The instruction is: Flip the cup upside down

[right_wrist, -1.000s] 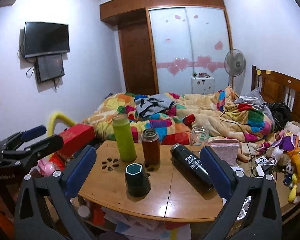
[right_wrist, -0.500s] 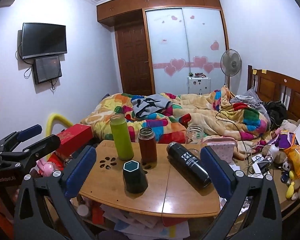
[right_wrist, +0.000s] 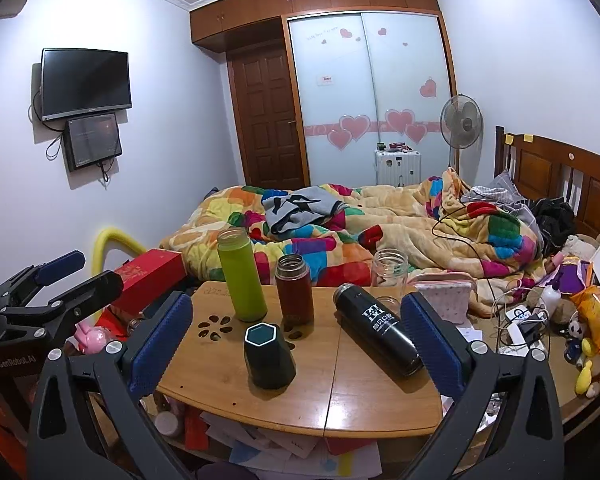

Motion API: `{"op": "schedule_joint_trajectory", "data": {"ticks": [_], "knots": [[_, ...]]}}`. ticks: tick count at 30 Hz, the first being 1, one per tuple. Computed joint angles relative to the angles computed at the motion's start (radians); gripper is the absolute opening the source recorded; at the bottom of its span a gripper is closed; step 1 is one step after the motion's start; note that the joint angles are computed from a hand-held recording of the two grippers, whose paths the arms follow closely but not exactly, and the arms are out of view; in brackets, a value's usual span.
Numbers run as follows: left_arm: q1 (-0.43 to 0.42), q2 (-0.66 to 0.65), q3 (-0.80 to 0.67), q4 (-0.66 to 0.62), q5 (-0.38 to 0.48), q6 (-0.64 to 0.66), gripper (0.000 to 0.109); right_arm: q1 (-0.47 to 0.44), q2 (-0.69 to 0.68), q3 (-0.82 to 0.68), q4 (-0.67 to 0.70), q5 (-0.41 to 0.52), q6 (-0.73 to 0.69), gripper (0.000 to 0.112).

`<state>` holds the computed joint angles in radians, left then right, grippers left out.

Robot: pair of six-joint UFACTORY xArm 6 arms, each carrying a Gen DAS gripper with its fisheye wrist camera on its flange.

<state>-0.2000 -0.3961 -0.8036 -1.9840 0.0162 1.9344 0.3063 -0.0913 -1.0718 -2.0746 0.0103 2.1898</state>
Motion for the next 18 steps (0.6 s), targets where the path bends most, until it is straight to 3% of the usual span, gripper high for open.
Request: {"op": "schedule_joint_trajectory", "data": {"ticks": [18], "knots": [[0.001, 0.001, -0.002, -0.010, 0.000, 0.009, 0.102, 0.000, 0.007, -0.010, -0.004, -0.001, 0.003, 0.103]]}}
